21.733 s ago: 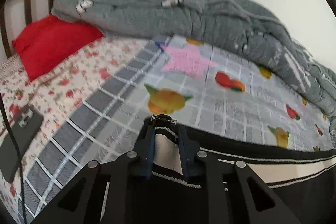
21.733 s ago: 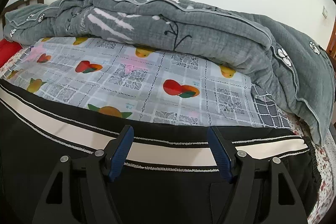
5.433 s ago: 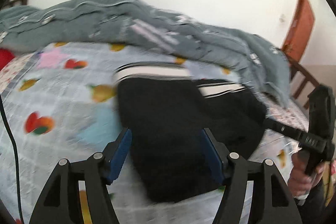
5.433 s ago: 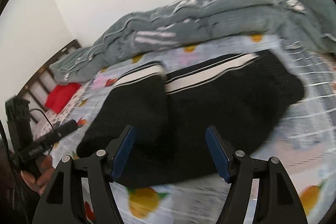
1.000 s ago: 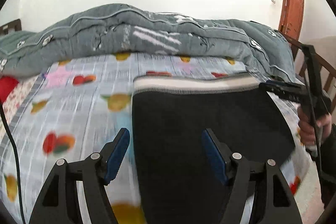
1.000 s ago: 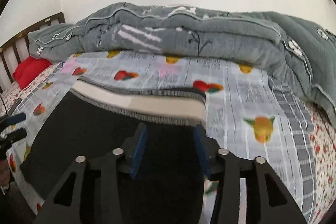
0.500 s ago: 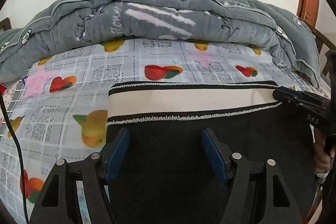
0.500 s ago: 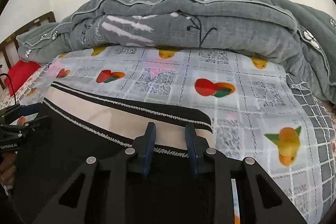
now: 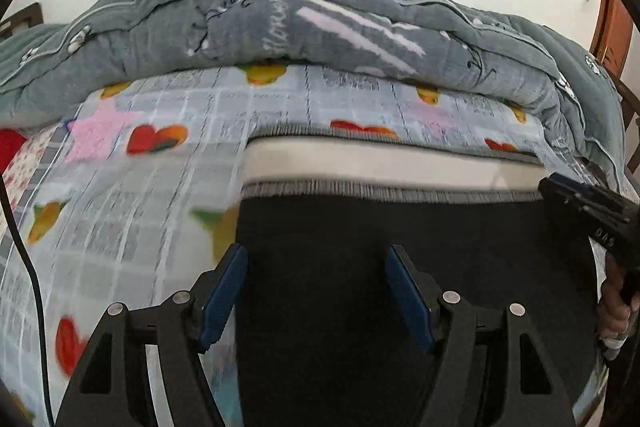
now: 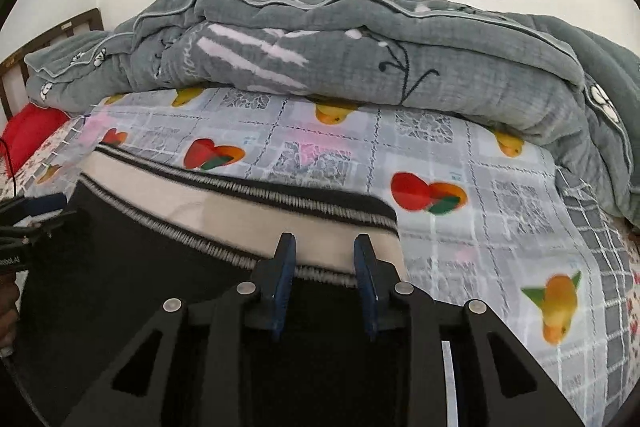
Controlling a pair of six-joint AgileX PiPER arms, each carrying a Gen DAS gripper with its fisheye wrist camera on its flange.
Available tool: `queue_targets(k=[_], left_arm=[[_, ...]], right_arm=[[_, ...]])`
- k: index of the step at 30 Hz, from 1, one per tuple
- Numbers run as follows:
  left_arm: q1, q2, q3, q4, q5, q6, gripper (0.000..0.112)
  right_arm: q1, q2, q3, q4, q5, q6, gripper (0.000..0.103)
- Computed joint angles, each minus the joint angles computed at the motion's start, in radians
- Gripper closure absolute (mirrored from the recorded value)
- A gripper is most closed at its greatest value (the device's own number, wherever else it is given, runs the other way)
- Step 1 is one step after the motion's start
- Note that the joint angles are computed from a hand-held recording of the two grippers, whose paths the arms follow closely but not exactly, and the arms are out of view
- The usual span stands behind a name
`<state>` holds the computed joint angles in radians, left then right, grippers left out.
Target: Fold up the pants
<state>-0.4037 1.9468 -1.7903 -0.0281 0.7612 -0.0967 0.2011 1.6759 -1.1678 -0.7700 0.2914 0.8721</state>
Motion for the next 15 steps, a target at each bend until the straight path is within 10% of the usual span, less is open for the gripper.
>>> queue_targets(k=[15], left_arm=[[-0.138,-0.650,0.707,0.130,-0.065,-0.304,0.043]], right_arm=[[0.241,-0.579,0.619,-0.103,0.189,0.286,0.067]])
